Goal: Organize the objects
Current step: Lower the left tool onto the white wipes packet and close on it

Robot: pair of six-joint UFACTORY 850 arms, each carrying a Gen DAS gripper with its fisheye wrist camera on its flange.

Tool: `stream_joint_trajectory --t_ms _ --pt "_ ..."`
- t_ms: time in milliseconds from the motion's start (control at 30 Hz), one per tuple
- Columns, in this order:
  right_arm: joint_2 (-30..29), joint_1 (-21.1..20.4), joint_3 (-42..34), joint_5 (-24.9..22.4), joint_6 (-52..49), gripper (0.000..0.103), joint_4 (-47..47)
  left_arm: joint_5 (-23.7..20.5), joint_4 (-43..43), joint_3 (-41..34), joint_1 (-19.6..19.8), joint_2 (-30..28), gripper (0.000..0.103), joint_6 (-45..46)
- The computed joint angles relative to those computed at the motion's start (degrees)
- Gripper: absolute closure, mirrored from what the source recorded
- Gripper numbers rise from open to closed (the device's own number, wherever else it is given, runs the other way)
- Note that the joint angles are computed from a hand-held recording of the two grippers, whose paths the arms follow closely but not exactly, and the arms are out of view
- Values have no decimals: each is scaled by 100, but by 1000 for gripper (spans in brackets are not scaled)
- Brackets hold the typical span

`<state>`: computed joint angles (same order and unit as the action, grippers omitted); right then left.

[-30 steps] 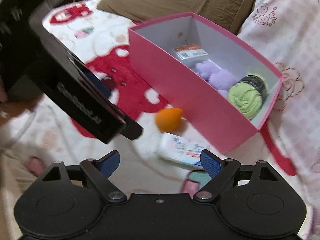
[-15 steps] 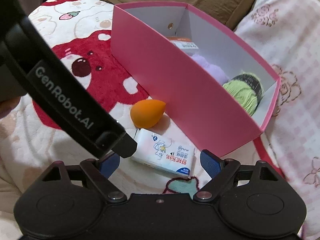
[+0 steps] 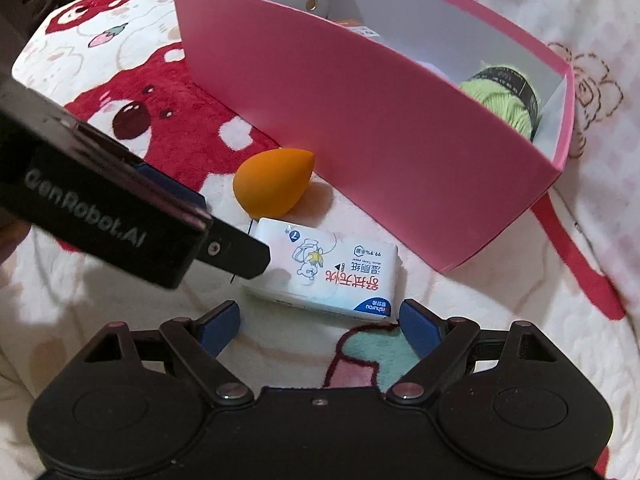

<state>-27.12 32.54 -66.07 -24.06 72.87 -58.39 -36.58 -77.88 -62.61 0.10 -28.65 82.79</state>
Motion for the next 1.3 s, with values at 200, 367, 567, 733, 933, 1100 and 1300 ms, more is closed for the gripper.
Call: stream_joint_trajectory --t_ms 200,367,567,733,933,1100,1300 --pt "-27 -45 19 195 262 14 -113 -28 -160 68 -22 4 45 109" --pt "-3 -60 109 594 776 12 -254 -224 -104 69 2 -3 52 24" --pt "-88 51 24 618 1141 12 -407 -282 1092 -86 42 40 74 -866" --pt "-90 91 -24 876 755 12 215 -634 1850 -144 223 52 75 -1569" --pt "-210 229 -165 651 795 13 268 -274 1998 -190 295 155 72 -1624" --pt "-198 214 -175 546 1185 13 70 -434 1730 -292 367 12 72 -1543" --pt "-175 39 -135 992 1402 16 252 -250 1577 -132 239 84 72 -1291"
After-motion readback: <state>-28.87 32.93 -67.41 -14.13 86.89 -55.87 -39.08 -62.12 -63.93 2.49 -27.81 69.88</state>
